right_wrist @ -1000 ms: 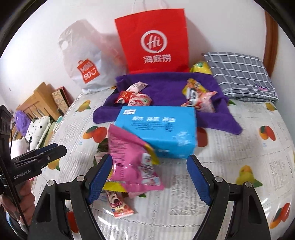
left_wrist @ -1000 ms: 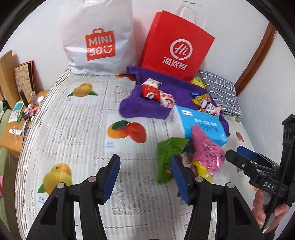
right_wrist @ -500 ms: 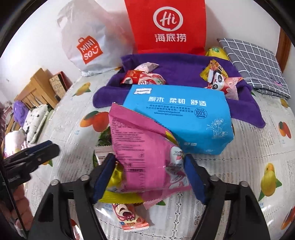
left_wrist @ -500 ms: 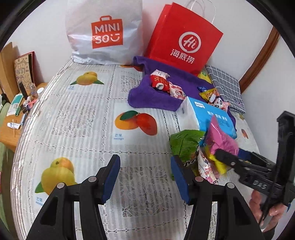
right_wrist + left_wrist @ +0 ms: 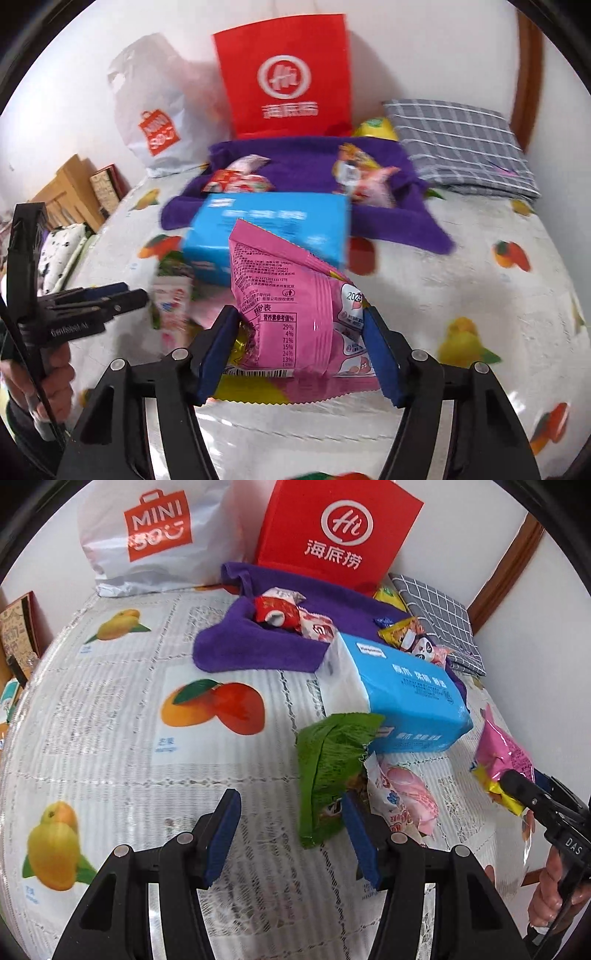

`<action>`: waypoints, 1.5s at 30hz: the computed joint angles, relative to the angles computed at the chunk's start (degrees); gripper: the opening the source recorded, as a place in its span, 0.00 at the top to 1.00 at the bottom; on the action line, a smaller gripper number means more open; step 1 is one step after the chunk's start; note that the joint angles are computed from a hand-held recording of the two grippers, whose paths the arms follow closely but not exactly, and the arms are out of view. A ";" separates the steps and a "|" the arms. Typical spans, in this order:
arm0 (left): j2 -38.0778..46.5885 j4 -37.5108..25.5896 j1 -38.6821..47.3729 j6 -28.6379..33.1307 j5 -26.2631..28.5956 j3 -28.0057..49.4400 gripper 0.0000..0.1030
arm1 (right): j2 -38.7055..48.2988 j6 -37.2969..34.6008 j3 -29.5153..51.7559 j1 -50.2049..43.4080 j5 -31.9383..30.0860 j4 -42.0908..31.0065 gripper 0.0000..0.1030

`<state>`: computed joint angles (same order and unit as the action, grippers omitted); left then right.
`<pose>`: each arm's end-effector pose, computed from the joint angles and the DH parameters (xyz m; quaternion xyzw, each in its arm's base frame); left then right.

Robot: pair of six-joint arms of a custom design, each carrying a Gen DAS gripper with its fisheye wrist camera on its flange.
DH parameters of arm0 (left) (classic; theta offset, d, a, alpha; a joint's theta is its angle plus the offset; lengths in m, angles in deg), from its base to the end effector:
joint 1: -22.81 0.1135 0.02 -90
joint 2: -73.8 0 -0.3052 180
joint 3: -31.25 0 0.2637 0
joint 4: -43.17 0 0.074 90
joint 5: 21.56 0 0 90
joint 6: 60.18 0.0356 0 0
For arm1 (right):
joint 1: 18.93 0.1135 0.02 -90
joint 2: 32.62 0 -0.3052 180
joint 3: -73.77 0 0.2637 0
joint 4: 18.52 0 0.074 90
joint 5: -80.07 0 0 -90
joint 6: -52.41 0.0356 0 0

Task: Organize snacks
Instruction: 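Grasp the green packet with the left tool while the right tool grasps the large pink packet, then lift the green packet and large pink packet with both tools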

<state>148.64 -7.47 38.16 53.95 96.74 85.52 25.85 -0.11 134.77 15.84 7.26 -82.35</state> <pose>0.2176 0.0422 0.2157 0.1130 0.9508 -0.1735 0.2304 0.1503 0.0916 0.2905 0.0597 0.9568 0.0275 0.2833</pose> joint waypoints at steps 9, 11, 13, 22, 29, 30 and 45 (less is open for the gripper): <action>1.94 1.78 -3.99 -2.90 -0.99 -0.17 0.47 | -4.46 -3.01 -6.17 -8.56 -3.65 1.58 0.35; 2.45 2.35 -5.25 -4.01 -1.34 -0.16 0.47 | -3.89 -3.44 -7.27 -9.10 -4.22 2.57 0.35; 2.81 2.86 -6.22 -4.84 -1.61 -0.03 0.47 | -3.98 -3.82 -8.45 -9.03 -3.86 3.41 0.35; 3.61 8.58 -12.20 -11.15 -5.35 -0.61 0.47 | -4.68 -6.23 -10.49 -11.13 -4.99 5.91 0.35; 1.88 10.56 -9.98 -8.64 -3.82 -2.59 0.53 | -4.82 -5.53 -12.65 -10.86 -3.75 8.07 0.35; 1.34 10.09 -9.27 -7.84 -3.82 -2.69 0.53 | -4.74 -5.42 -12.77 -10.42 -3.29 8.23 0.35; -2.10 3.81 1.27 1.69 -1.39 -4.28 0.50 | -7.00 -4.76 -13.10 -11.58 -4.31 6.51 0.23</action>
<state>146.54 -3.67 39.43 55.64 95.35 81.24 18.85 -4.88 121.67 4.26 2.96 -75.83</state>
